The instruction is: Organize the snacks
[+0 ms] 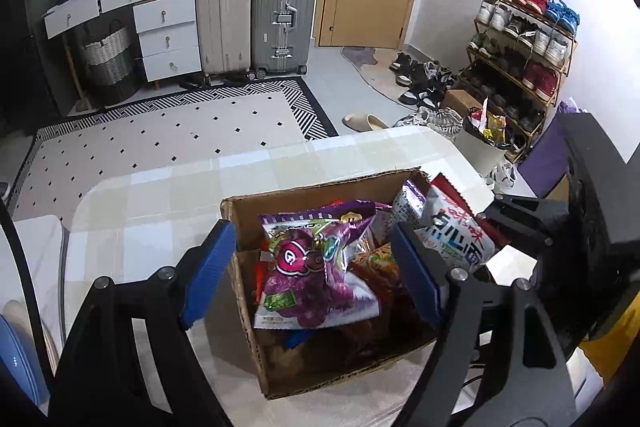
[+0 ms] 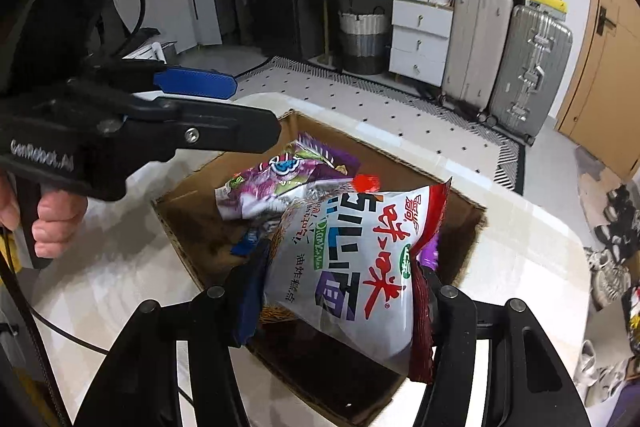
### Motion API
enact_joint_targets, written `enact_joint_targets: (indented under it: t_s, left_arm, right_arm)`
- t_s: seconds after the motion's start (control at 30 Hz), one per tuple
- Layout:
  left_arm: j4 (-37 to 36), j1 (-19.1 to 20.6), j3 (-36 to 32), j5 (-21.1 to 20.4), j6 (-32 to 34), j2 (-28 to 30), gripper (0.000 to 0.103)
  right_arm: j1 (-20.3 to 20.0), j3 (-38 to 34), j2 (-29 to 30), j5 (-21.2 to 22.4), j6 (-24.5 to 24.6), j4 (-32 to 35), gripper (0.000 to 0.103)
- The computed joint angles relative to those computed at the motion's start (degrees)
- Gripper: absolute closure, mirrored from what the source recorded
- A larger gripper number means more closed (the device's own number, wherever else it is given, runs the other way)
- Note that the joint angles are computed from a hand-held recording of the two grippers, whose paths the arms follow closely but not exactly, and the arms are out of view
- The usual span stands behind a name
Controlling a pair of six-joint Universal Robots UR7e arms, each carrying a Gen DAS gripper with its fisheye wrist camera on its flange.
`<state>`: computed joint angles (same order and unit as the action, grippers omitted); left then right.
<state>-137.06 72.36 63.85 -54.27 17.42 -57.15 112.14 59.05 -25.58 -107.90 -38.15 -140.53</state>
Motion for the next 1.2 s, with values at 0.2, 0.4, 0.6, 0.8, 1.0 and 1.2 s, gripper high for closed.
enact_joint_targets:
  t_s: [0.2,0.4,0.6,0.8,1.0,1.2]
  left_arm:
    - [1.1,0.2,1.3,0.7,-3.0,-1.8,0.025]
    - [2.3,1.2,1.7,0.0,-5.6,-3.0,0.025]
    - [4.1,1.4,1.0,0.7,-7.9,-2.8,0.025]
    - [3.5,0.2,2.0,2.4,-9.2,-2.7,0.025]
    - [1.8,-0.4,4.2,3.5,-8.4,-3.6,0.025]
    - [1.1,-1.0,6.2,3.3,-8.7,-4.6,0.025]
  right_arm:
    - [0.5,-2.9,1.4,-1.6,1.6,2.1,0.044]
    - [1.5,-4.0,2.1,-4.8,1.7,0.8,0.038]
    - [1.9,-0.9,0.2,-4.8,1.7,-3.8,0.032]
    - [1.9,1.3,-1.5,-2.6,3.9,-9.2,0.032]
    - [2.2,1.9,-2.7,-0.4,6.0,-10.4,0.032]
    - [2.8,4.6,-4.1,-0.7,7.1,-12.8,0.032]
